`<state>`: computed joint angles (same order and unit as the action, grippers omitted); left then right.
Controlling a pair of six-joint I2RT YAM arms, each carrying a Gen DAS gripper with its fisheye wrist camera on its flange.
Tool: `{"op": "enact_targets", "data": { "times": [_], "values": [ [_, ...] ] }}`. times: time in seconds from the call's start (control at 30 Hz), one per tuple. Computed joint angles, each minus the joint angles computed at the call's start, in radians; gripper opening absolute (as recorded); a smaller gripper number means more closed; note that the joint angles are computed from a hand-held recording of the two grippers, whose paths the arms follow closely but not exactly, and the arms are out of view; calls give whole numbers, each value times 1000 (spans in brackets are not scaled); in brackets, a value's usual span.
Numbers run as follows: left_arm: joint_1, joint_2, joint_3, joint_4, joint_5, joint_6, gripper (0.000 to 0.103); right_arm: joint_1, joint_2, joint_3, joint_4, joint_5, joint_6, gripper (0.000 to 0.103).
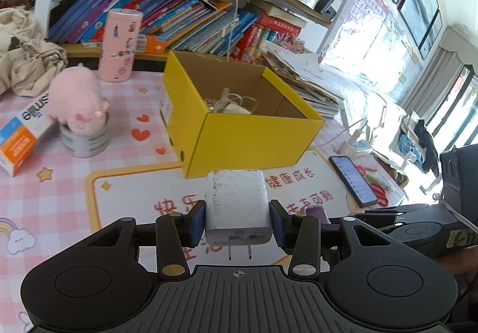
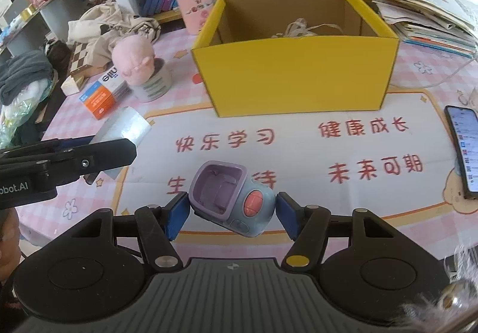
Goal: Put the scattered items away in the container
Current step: 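Lift and carry the charger and toy car toward the yellow box with both tools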
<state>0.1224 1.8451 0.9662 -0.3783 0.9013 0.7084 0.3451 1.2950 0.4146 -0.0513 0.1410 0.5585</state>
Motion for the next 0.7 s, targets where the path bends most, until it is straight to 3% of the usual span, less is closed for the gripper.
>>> {"op": "enact_targets", "data": {
  "times": [0.4,0.7],
  "values": [
    [-155,-16,-42,168,-40,-188,43,-239,-57,-17,-32,-105,-187,61],
    [-271,-1,-51,244,-120,-297,43,-429,14,-5,-15,-237,-323,61]
  ]
}}
